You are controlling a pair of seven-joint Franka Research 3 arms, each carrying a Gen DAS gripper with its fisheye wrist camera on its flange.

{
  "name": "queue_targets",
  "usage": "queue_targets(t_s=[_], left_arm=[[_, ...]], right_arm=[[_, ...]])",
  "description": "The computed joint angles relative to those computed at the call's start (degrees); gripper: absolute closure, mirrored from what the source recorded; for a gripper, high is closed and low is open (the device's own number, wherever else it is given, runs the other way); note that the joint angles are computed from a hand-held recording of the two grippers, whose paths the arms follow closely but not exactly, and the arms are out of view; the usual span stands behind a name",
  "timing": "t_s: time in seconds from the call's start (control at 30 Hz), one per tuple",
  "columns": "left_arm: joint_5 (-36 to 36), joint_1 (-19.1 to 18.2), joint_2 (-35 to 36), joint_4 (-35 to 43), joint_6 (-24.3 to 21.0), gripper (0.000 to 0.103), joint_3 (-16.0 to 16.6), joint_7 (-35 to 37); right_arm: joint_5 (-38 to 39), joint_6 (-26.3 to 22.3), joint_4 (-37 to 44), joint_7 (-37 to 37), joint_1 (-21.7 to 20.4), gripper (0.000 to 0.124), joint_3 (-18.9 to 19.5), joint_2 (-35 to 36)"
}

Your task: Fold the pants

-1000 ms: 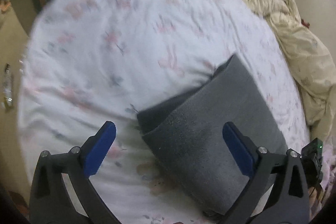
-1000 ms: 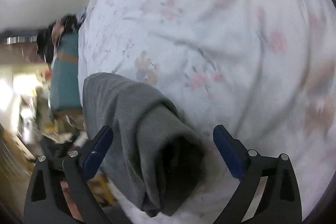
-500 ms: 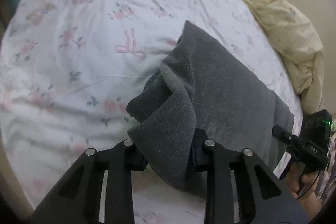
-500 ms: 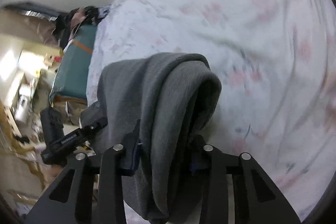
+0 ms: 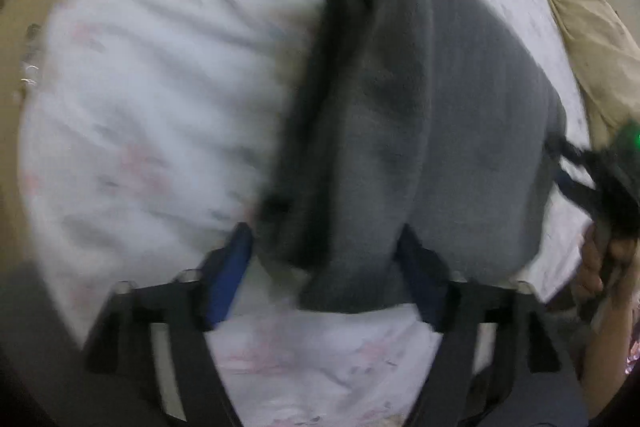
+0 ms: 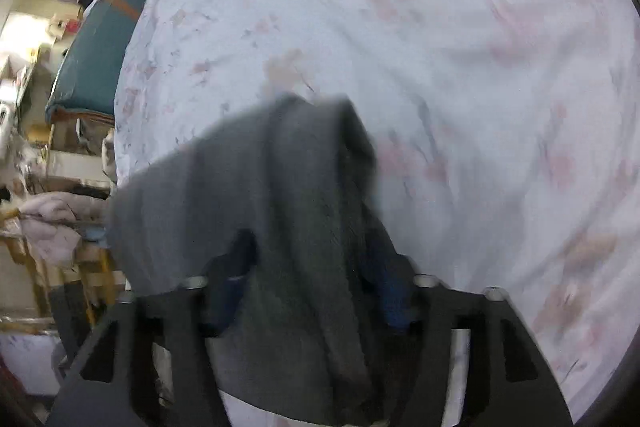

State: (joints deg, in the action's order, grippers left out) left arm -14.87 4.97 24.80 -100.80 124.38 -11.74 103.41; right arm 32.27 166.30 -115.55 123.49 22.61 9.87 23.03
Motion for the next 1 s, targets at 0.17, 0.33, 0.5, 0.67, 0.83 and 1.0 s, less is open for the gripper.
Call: queue_targets(t_s=[0.17, 0.33, 0.5, 0.67, 0.83, 1.0], left_arm=[[-0.14, 0.33, -6.57, -6.9, 12.1, 0.025, 0.09, 4.24], [-5.43, 0.72, -6.48, -7.49, 9.13, 0.048, -1.44, 10.43], [-2.81, -1.18, -6.81, -8.71, 9.69, 0.084, -0.98, 11.82], [-5.01, -0.84, -8.97, -10.24, 9.83, 0.098, -1.31, 15.95], [-12.37, 0.43, -12.23, -11.19, 9.66, 0.099, -1.07, 23.35], [-5.8, -1.87, -9.27, -9.01, 7.36, 0.099, 1.5, 16.99]], right_arm=[[-11.87, 7.19, -10.55, 16.05, 10.45, 0.05, -9.47, -10.06], [-25.13, 6.14, -13.9, 32.57, 17.34, 0.05, -14.45, -13.01], [-26.97, 0.52, -10.11, 31.3, 14.13, 0.059, -8.98, -10.32], [-32.73, -8.27, -5.64, 29.51, 13.25, 0.118, -7.31, -8.41], [-38.08, -0.91, -9.67, 33.91, 13.37, 0.121, -7.03, -12.6], [-34.82, 4.5, -12.22, 32.1, 11.57, 0.121, -3.42, -14.1]])
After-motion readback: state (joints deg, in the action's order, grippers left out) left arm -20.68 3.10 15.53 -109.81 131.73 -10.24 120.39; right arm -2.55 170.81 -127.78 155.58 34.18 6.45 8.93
